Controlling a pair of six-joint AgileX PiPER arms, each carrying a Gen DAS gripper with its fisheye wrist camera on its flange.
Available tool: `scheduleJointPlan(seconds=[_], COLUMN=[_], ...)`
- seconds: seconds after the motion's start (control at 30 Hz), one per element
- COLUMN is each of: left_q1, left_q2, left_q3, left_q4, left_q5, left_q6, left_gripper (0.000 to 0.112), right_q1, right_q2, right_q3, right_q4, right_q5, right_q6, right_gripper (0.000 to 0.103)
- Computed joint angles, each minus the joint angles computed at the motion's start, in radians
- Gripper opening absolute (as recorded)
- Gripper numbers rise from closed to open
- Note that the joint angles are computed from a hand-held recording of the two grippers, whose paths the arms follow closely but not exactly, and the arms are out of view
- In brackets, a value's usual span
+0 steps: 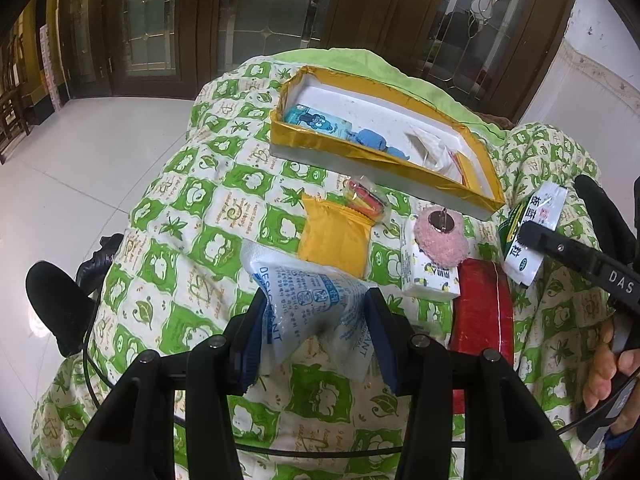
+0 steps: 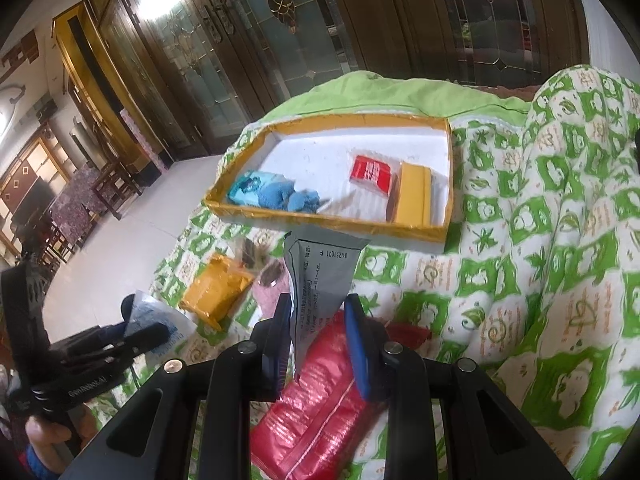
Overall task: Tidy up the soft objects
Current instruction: 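Lift the desiccant packet with the left gripper while the right lifts the paper sachet, then carry both packets over the white tray and lower them inside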
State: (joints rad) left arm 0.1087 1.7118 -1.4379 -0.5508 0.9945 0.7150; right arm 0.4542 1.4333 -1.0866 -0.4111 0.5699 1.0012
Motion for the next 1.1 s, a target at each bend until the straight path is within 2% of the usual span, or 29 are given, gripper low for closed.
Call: scheduleJointPlan(seconds=[0.37,0.57,0.83,0.97,1.1], left_q1=[-0.040,-0.060,-0.082,-0.089,-0.095], left_q2=[0.049,0.081,0.148,0.178,0.203], left_q3=[-0.102,-0.156,-0.261,-0.318,-0.349], left_q4=[0.037,0.064,0.087,0.092,0.069], left_q5=[0.003,0.007,0.035,0.049,0.047], left_q6=[-0.029,-0.054,-0.103,-0.123,-0.142], left_gripper=[0.047,0.046,0.046,0.046,0.047], right_q1=[-0.024,-0.057,-0.068,-0.082,-0.102], right_q2=[0.070,0.159,0.292,0.317,0.302], right_q3=[-0.142,-0.286,-0.489,-0.524,-0.442], right_q4=[0.124,0.222,0.233,0.241,0.226], right_q5=[0.065,0.116,0.167,0.140,0.036], right_q6=[-0.183,-0.322,-0.385,-0.379,-0.327], right_gripper=[0.028,0.028,0.028,0.028,0.028])
